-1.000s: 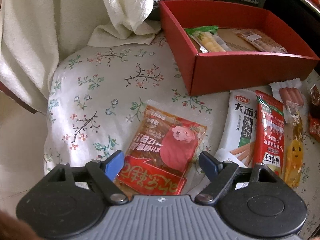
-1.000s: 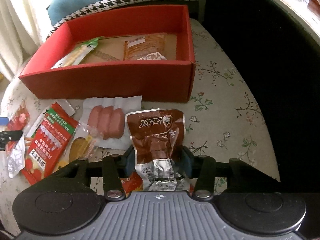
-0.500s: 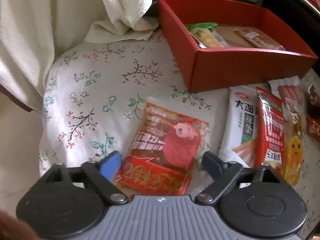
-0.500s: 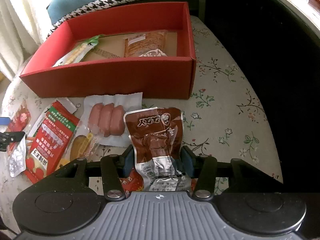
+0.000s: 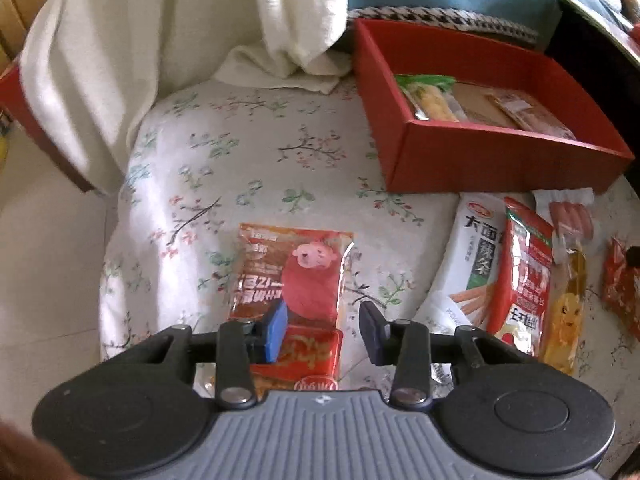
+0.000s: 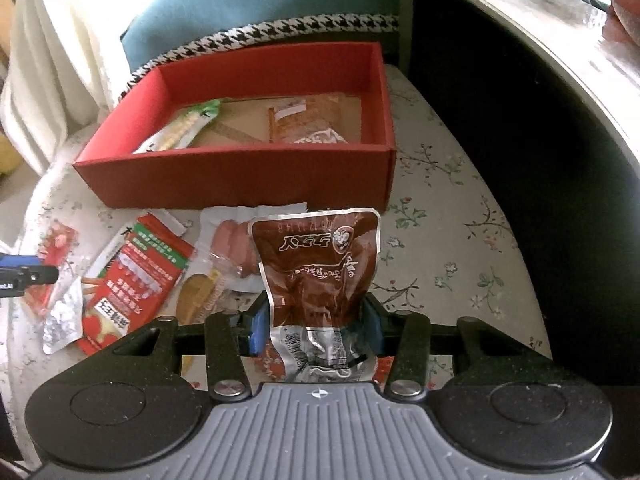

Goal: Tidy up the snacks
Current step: 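Grasp the red spicy strip pack with left tool while right tool grasps the brown pouch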

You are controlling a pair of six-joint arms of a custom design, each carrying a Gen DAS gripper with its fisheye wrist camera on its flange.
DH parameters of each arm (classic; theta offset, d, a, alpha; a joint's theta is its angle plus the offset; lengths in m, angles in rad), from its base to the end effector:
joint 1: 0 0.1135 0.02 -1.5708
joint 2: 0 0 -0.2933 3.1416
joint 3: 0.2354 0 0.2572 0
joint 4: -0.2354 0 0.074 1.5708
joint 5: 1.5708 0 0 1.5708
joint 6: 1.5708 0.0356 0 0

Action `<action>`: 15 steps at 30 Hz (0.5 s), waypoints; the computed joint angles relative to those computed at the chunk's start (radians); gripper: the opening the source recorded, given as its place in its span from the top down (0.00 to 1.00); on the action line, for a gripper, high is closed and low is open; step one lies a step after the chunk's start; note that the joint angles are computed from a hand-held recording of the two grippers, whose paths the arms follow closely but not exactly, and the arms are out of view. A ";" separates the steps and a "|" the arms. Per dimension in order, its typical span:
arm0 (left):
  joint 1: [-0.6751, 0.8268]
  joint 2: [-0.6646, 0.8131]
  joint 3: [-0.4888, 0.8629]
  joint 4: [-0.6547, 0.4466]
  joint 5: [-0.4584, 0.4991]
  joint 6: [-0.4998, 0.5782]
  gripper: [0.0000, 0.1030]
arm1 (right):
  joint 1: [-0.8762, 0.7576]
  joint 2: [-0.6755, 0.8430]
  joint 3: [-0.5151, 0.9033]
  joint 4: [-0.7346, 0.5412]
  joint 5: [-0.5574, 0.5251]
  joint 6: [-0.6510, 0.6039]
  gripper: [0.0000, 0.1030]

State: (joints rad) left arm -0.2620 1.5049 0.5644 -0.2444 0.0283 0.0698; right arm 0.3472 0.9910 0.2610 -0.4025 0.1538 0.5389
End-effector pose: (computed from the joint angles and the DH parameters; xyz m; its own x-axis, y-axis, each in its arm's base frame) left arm 0.2294 -0.0626 0.1379 -0.8739 0.3065 -0.3773 0.3310 0.9436 0.0001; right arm 0.1260 0.0398 0.1379 -0.8720 0.2238 -0.4354 0.2008 0.9746 0.0987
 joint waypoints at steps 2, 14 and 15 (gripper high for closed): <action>0.003 0.027 0.001 0.013 -0.011 -0.001 0.66 | -0.015 0.054 -0.003 0.034 0.004 -0.006 0.47; 0.037 0.095 0.015 0.027 -0.045 0.044 0.22 | -0.001 0.215 0.002 0.121 0.006 -0.013 0.41; 0.037 0.096 -0.005 0.059 -0.051 0.038 0.21 | 0.006 0.218 0.000 0.122 0.009 -0.011 0.40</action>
